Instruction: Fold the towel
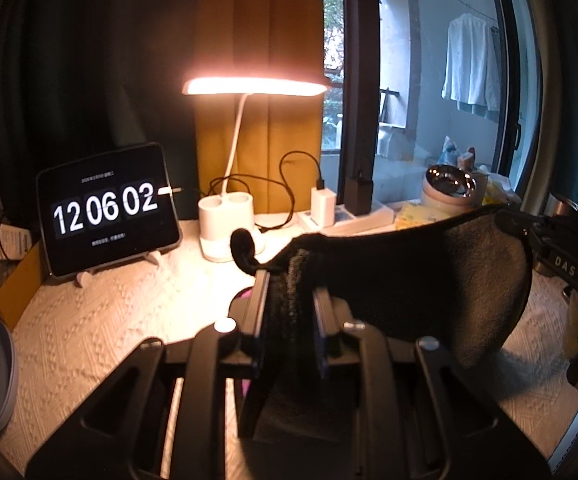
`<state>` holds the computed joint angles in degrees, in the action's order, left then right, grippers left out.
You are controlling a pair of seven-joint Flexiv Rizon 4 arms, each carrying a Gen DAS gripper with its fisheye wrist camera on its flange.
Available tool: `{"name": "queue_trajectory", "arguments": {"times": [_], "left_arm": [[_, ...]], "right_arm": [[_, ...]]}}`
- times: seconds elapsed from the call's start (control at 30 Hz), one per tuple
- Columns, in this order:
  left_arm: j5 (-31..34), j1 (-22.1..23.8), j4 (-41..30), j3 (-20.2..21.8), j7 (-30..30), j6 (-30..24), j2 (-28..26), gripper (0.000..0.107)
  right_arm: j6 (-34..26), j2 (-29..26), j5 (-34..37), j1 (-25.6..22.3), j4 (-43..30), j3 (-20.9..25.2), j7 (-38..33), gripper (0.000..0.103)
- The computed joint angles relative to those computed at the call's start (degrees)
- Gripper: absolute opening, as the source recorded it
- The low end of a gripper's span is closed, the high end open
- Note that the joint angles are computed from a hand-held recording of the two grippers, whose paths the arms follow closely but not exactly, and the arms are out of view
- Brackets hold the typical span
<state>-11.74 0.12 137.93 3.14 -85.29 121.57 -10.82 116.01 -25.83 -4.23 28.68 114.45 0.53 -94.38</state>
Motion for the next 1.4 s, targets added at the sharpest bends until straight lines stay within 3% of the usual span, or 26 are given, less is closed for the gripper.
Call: {"name": "queue_trajectory", "arguments": {"times": [0.13,0.27,0.77,1.03,1.13,1.23,1.4], "left_arm": [[1.27,1.12,-2.03,-0.39,-0.19,-0.62,-1.34,0.020],[-1.64,-0.83,-4.06,0.78,2.91,-0.02,-3.51,0.020],[-6.48,-1.33,-10.93,1.35,5.68,-2.91,-11.48,0.020],[-9.03,-1.55,-14.16,2.11,6.91,-7.44,-14.87,0.020],[-8.67,-1.13,-15.34,2.10,6.85,-9.87,-15.94,0.020],[-9.88,-2.98,-17.12,4.11,7.70,-14.22,-16.92,0.020],[-11.86,-7.84,-19.36,9.96,6.62,-19.59,-17.96,0.022]], "right_arm": [[-0.58,-1.69,0.53,1.09,-2.29,-1.22,0.18,0.005],[-0.80,-3.57,3.51,4.92,-4.40,-4.98,-1.20,0.005],[-4.96,-11.13,4.91,10.22,-13.02,-11.93,-0.42,0.005],[-9.06,-14.71,2.22,11.70,-16.25,-14.74,3.32,0.005],[-9.28,-15.95,2.13,13.86,-16.53,-17.86,4.53,0.005],[-10.28,-17.02,2.24,15.65,-17.15,-20.52,5.78,0.005],[-13.71,-17.47,-0.56,15.54,-18.18,-21.12,7.98,0.005]]}}
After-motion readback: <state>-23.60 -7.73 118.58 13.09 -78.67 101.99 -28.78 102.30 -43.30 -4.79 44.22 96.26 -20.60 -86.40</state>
